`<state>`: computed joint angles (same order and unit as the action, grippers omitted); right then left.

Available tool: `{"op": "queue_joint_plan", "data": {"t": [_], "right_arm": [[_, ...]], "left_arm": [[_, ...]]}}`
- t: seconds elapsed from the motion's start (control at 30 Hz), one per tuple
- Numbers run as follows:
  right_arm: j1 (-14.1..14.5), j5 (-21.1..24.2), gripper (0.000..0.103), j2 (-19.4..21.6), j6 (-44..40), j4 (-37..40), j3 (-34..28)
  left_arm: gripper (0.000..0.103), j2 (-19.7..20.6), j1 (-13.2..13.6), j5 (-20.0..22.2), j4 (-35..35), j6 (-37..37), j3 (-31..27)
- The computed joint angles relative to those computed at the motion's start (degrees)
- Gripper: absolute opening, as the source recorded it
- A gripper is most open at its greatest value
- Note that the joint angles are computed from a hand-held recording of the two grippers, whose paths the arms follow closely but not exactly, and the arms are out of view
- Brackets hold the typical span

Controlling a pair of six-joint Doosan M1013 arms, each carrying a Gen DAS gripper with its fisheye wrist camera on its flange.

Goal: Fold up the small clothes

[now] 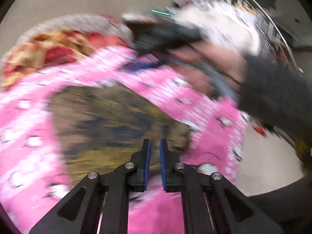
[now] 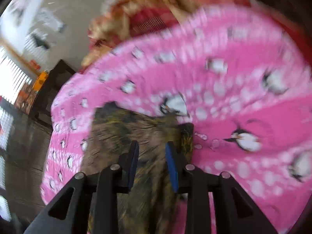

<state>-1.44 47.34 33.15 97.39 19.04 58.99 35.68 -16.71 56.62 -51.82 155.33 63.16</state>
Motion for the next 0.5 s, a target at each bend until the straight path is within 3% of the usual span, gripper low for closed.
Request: {"op": "queue_joint_plan", "data": {"t": [0.07, 0.1, 0.13, 0.17, 0.23, 0.27, 0.37, 0.43, 0.5], "right_arm": [[2.3, -5.4, 0.057, -5.0, -6.5, -1.2, 6.2], [3.0, -6.7, 0.065, -6.3, -8.6, -1.0, 7.9], [4.0, -7.4, 0.065, -7.4, -10.2, -1.8, 9.6], [5.5, -8.3, 0.065, -8.2, -9.8, -5.1, 11.7], [6.9, -5.6, 0.063, -8.0, -7.4, -10.7, 13.6], [7.4, -3.9, 0.063, -7.4, -5.2, -13.6, 14.3], [9.4, -9.3, 0.063, -9.2, -0.9, -24.4, 19.0], [9.9, -3.3, 0.062, -8.2, 0.7, -26.0, 15.3], [10.4, -2.2, 0.062, -7.5, 3.4, -29.9, 12.3]], "left_arm": [[0.000, -1.0, 0.8, -8.1, -0.4, -2.5, 2.1], [0.000, -0.4, 0.9, -10.0, 2.3, -6.8, 1.6], [0.000, 1.0, 0.9, -8.9, 6.4, -13.4, -0.4], [0.000, 3.1, 1.0, -4.8, 9.8, -19.8, -3.3], [0.000, 6.3, 0.7, 2.9, 13.7, -24.0, -6.6], [0.000, 6.0, 0.8, 2.6, 12.8, -21.6, -5.8], [0.000, 5.6, 0.8, 3.7, 13.1, -21.1, -6.5], [0.000, 5.3, 1.2, 1.7, 11.1, -21.3, -7.4], [0.000, 5.9, 0.9, -1.5, 9.4, -21.9, -9.5]]}}
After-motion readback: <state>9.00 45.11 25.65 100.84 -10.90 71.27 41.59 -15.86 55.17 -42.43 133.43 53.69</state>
